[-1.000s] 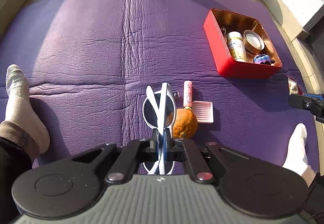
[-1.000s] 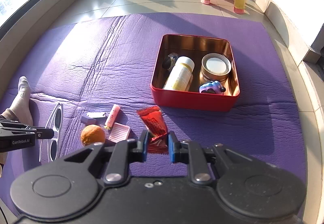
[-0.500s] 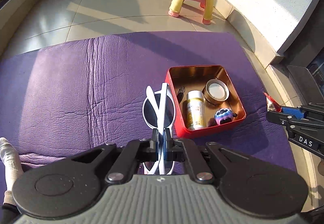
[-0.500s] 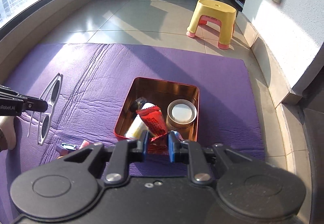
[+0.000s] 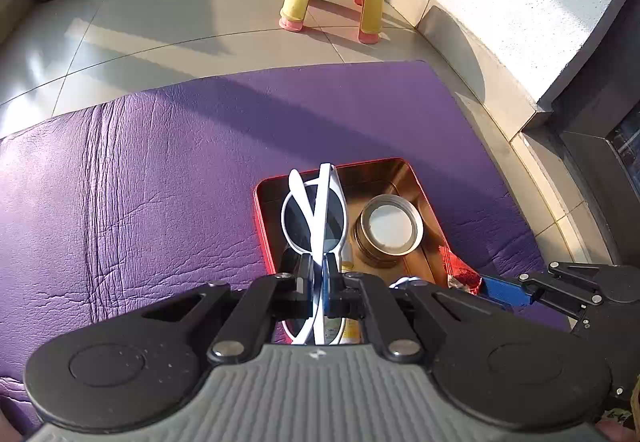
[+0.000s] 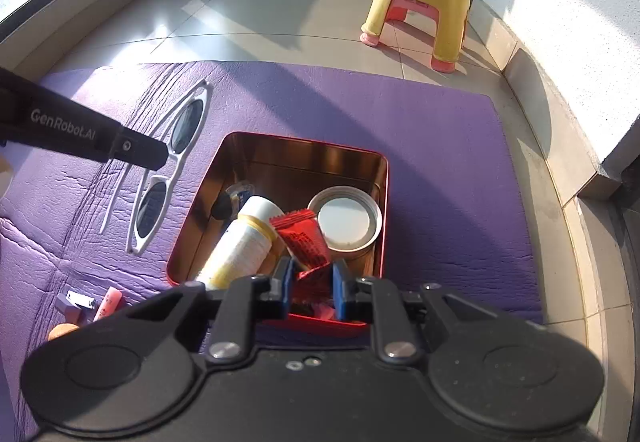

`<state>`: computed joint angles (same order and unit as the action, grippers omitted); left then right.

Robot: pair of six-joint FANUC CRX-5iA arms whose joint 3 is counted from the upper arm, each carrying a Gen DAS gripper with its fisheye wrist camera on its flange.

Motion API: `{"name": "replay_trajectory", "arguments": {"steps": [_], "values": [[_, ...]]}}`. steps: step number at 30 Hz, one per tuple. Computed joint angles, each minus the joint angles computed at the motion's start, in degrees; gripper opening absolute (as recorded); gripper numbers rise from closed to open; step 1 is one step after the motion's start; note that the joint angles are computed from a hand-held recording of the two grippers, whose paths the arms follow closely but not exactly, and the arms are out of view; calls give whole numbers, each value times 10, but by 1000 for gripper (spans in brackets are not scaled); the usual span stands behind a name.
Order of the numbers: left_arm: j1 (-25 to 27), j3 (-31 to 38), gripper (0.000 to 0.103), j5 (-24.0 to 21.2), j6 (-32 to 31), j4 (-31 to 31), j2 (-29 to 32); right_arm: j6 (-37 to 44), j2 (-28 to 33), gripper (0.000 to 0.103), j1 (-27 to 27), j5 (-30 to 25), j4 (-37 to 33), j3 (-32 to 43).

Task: Organize rigid objects
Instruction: 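Carry the candy wrapper and sunglasses into the red tin and open both tools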

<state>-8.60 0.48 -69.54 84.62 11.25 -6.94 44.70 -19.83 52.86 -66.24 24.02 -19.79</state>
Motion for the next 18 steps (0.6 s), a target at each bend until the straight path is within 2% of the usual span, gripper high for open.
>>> {"name": "replay_trajectory", "arguments": {"steps": [7,18], "values": [[-26,11,3,23,3,-19,54,16,33,19,-38,39,-26,-13],[-43,-2,3,30,14,-43,76,-4,54,19,-45,67,-23,-26]]}}
